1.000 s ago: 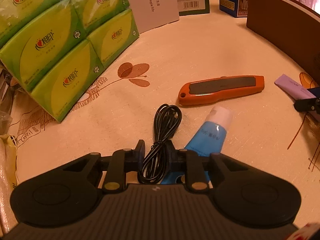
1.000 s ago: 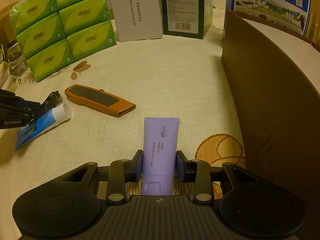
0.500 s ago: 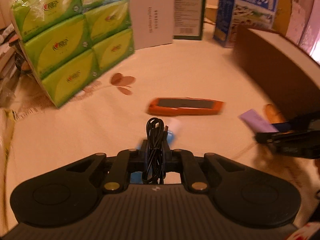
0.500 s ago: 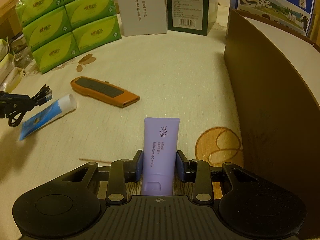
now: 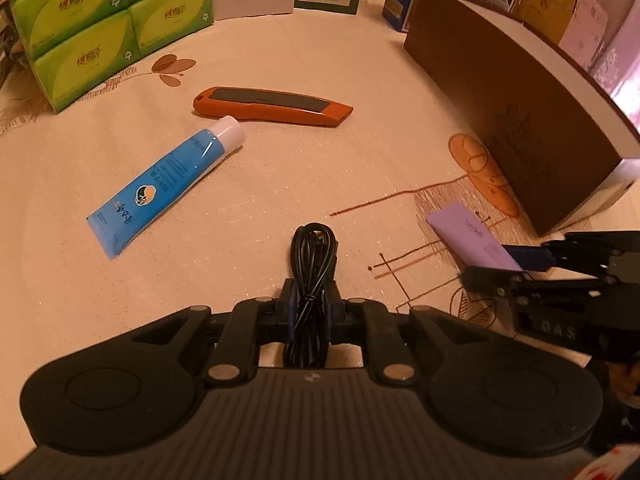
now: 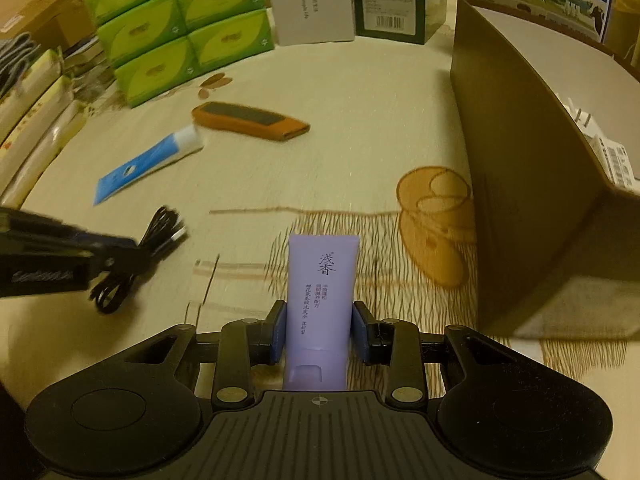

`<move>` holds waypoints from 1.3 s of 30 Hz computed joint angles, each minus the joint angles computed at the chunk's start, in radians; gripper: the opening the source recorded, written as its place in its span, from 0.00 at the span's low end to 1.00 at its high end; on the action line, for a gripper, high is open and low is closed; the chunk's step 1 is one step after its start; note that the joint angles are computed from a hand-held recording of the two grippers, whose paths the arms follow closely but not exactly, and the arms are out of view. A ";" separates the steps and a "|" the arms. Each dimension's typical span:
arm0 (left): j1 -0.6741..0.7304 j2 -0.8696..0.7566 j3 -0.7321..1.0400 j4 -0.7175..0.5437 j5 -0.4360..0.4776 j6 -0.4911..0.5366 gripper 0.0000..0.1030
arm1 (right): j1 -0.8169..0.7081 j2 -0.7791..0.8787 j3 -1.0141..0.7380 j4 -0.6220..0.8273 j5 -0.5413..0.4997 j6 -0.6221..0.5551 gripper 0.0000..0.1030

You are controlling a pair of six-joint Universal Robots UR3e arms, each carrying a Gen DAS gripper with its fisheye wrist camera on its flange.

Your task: Organize rigid objects

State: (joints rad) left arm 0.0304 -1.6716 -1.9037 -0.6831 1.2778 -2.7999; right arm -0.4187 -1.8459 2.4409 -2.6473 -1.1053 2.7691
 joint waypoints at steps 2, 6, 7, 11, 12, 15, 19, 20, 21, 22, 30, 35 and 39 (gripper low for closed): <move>-0.007 -0.015 0.021 -0.023 0.006 -0.014 0.13 | -0.010 -0.014 0.012 0.006 0.008 0.004 0.31; -0.032 -0.048 0.046 -0.011 0.043 -0.027 0.18 | -0.006 0.010 -0.009 0.006 0.007 0.030 0.34; -0.037 -0.056 0.052 -0.009 0.048 -0.031 0.18 | 0.001 0.025 -0.014 -0.009 0.001 0.041 0.35; -0.062 -0.078 0.066 0.008 0.073 -0.044 0.17 | 0.035 0.069 -0.028 -0.062 -0.028 0.075 0.36; -0.071 -0.084 0.070 0.012 0.082 -0.044 0.17 | 0.042 0.074 -0.030 -0.070 -0.036 0.077 0.36; -0.100 -0.097 0.077 0.027 0.119 -0.050 0.17 | 0.062 0.082 -0.031 -0.088 -0.059 0.070 0.36; -0.129 -0.095 0.067 0.050 0.155 -0.049 0.16 | 0.067 0.074 -0.024 -0.092 -0.068 0.053 0.31; -0.130 -0.090 0.063 0.049 0.154 -0.051 0.15 | 0.067 0.070 -0.026 -0.083 -0.068 0.052 0.31; -0.129 -0.083 0.057 0.047 0.149 -0.052 0.15 | 0.067 0.064 -0.027 -0.073 -0.069 0.050 0.31; -0.130 -0.077 0.053 0.045 0.147 -0.054 0.15 | 0.065 0.054 -0.027 -0.060 -0.069 0.046 0.31; -0.131 -0.001 -0.008 0.024 0.112 -0.055 0.15 | 0.036 -0.060 -0.015 0.068 -0.052 0.018 0.31; -0.122 0.063 -0.031 0.006 0.079 -0.054 0.14 | -0.013 -0.182 -0.010 0.184 -0.006 -0.020 0.30; -0.120 0.112 -0.026 -0.004 0.062 -0.057 0.14 | -0.060 -0.292 -0.017 0.280 0.038 -0.056 0.30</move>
